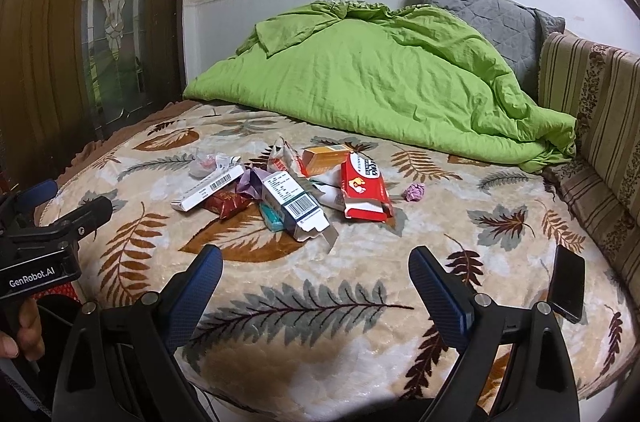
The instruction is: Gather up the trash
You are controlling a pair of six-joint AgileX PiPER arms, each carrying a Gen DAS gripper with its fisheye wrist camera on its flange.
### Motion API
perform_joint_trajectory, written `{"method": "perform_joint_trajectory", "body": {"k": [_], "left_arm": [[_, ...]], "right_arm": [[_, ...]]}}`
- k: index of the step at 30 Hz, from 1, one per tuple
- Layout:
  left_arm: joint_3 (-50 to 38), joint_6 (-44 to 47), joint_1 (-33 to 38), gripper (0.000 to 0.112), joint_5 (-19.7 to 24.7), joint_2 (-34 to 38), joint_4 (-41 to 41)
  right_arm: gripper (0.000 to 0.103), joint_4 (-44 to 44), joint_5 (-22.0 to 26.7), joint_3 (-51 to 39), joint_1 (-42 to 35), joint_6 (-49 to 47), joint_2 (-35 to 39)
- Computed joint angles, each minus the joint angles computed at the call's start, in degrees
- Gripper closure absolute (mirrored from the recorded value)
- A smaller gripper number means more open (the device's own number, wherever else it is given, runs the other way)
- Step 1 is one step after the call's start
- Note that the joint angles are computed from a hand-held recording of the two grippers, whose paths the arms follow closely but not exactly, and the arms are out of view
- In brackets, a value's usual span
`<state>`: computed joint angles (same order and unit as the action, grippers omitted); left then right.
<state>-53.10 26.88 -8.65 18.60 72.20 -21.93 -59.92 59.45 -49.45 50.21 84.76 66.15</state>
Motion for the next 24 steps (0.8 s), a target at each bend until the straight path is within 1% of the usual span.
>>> {"method": "perform_joint_trajectory", "body": {"k": [4, 7, 9, 12, 15, 16, 17, 18, 19, 20, 21, 22, 24], "left_arm": [[-0.3, -0.2, 0.2, 0.009, 0.0, 0.7, 0.2], [-0.7, 0.0, 0.6, 0.009, -0.2, 1.7, 0.3], [-1.5, 1.3, 1.5, 0.009, 0.3, 2.8, -1.2], [-3.8, 4.5, 4.0, 0.009, 2.1, 5.8, -5.3], [-6.4, 7.7, 6.1, 0.009, 3.8, 9.3, -8.9], [-7.7, 9.5, 7.0, 0.009, 5.3, 11.0, -11.0], [-8.6, 10.8, 7.6, 0.011, 6.4, 12.1, -12.7], [-9.8, 12.3, 8.3, 0.018, 7.9, 13.6, -14.6], [-10.8, 12.1, 8.5, 0.023, 8.8, 14.8, -14.5], [-11.8, 11.9, 8.6, 0.031, 9.6, 15.9, -14.4], [-13.1, 11.2, 8.5, 0.034, 10.5, 17.1, -13.8], [-14.6, 10.4, 8.5, 0.034, 11.8, 18.5, -13.1], [-19.1, 9.2, 8.9, 0.035, 15.9, 22.3, -13.1]], "right_arm": [[0.007, 0.3, -2.1, -0.1, -1.3, -1.2, 0.4], [0.007, 1.5, -5.1, -0.5, -3.7, -3.5, 0.7], [0.007, 2.1, -6.6, -0.8, -5.1, -5.0, 1.2], [0.008, 4.7, -11.3, -1.4, -8.9, -9.2, 2.0], [0.009, 9.5, -17.7, -2.5, -14.2, -16.3, 3.6], [0.01, 11.3, -19.6, -2.9, -15.7, -18.6, 4.3], [0.01, 13.3, -22.0, -3.4, -17.6, -21.2, 5.2], [0.012, 15.8, -24.0, -3.9, -19.3, -24.0, 6.0], [0.014, 20.6, -27.1, -4.8, -22.2, -29.0, 7.5], [0.015, 23.6, -28.8, -5.6, -23.7, -32.1, 8.7], [0.017, 26.8, -30.4, -6.4, -25.5, -35.7, 10.1], [0.021, 29.8, -31.6, -7.6, -27.1, -39.1, 11.9], [0.022, 35.6, -32.9, -10.9, -30.2, -46.0, 16.2]]}}
